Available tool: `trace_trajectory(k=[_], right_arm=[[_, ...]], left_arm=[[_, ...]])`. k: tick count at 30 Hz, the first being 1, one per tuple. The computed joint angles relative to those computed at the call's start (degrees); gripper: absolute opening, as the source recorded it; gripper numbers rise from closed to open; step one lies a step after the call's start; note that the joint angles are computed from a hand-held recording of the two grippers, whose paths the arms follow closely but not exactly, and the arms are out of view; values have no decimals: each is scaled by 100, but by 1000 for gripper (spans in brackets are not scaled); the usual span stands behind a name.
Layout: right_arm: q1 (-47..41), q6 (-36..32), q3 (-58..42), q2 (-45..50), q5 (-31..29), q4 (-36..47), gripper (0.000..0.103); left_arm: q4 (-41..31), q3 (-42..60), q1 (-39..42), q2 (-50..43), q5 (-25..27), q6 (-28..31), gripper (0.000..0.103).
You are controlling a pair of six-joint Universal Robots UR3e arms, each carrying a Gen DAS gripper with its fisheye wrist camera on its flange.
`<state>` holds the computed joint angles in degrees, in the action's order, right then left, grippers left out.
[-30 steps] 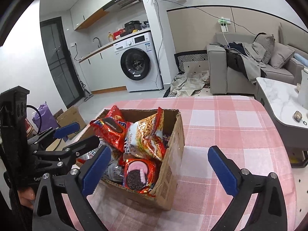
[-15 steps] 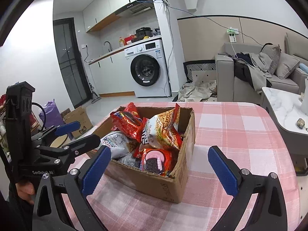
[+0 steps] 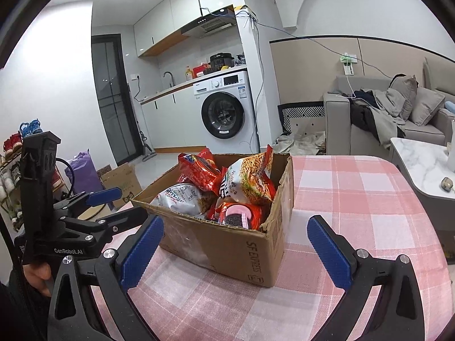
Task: Organize snacks
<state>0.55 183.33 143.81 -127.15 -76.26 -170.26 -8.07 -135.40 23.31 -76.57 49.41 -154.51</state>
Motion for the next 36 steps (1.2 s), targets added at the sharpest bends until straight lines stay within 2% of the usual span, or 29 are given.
trace_trajectory(k=[3, 9, 13, 17, 23, 26, 36], right_arm=[[114, 13, 96, -6, -81, -115, 103], [345, 101, 306, 10, -316, -478, 103], [618, 188, 528, 99, -719, -974, 103], [738, 200, 635, 93, -853, -1051, 103], [1150, 250, 777, 360, -1373, -1581, 103], [1233, 259, 829, 393, -1453, -1680, 103], [1552, 239, 820, 562, -1761, -1902, 103]], left_arm=[[459, -334, 111, 63, -46, 48, 102], [474, -689, 427, 219, -274, 222, 102], [616, -1068, 681, 411, -440, 438, 102], [631, -1352, 945, 556, -585, 661, 102], [-79, -1616, 1559, 1160, -1144, 956, 102], [-375, -1685, 1754, 1356, -1356, 1127, 102], [-597, -1780, 1837, 1623, -1388, 1262, 102]])
